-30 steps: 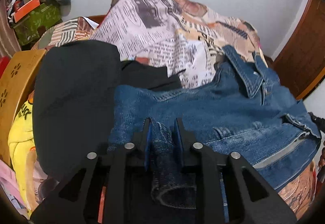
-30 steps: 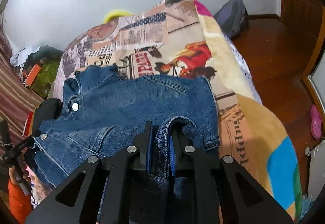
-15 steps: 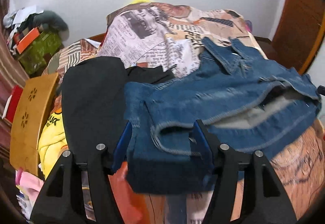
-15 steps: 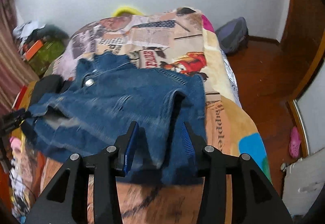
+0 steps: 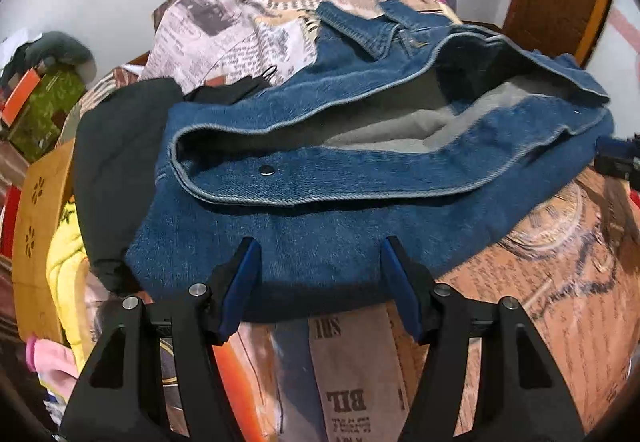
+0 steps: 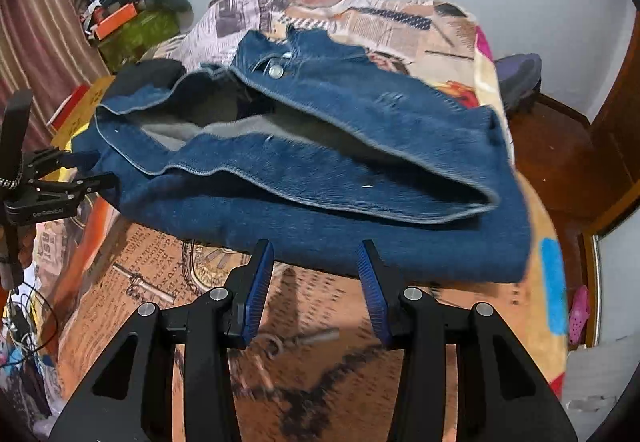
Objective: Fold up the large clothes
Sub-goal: 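Fold the hem over toward the collar and open both grippers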
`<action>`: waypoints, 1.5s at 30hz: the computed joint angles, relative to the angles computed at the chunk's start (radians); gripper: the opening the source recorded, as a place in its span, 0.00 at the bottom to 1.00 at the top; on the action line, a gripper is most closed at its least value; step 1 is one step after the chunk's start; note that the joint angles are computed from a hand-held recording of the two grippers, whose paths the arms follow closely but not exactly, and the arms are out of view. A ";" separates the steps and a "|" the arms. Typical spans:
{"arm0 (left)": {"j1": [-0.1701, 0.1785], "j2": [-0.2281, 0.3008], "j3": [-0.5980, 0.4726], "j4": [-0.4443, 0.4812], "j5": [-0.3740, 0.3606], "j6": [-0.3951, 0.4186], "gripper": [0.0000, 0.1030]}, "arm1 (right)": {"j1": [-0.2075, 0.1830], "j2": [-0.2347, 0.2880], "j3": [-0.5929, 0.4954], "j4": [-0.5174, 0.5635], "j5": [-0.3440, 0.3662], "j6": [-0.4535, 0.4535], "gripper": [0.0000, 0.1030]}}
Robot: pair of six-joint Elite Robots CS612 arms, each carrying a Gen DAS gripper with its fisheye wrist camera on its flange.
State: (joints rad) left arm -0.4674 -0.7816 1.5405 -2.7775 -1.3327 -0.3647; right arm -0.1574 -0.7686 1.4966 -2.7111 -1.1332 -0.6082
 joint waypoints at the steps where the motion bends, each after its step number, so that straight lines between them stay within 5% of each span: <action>1: 0.003 0.008 -0.010 0.009 -0.003 -0.005 0.60 | 0.006 0.008 -0.013 0.018 -0.006 0.006 0.39; 3: 0.006 0.021 -0.029 0.023 -0.002 -0.004 0.60 | 0.017 0.023 -0.031 0.027 -0.030 0.016 0.39; 7: 0.017 0.044 -0.072 0.037 0.004 -0.003 0.65 | 0.024 0.046 -0.090 0.112 -0.009 -0.019 0.60; 12: 0.033 0.075 -0.147 0.084 0.058 0.006 0.67 | 0.034 0.071 -0.178 0.217 -0.009 -0.033 0.57; 17: 0.074 0.117 -0.267 0.172 0.094 -0.057 0.67 | 0.053 0.127 -0.289 0.135 -0.073 0.111 0.56; 21: 0.082 0.115 -0.274 0.141 0.166 -0.079 0.67 | 0.060 0.146 -0.293 -0.101 -0.147 0.274 0.58; 24: 0.092 0.102 -0.247 0.098 0.135 -0.102 0.67 | 0.046 0.141 -0.294 -0.082 -0.075 0.302 0.58; 40: 0.027 0.062 -0.117 -0.049 -0.001 -0.073 0.67 | 0.072 0.080 -0.155 0.015 -0.090 -0.045 0.58; 45: 0.005 0.062 -0.086 -0.039 0.058 -0.056 0.67 | 0.071 0.078 -0.121 -0.013 -0.147 -0.087 0.58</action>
State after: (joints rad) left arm -0.4624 -0.7201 1.4546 -2.8161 -1.2745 -0.4202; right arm -0.0862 -0.6902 1.3760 -2.7240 -1.2803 -0.6952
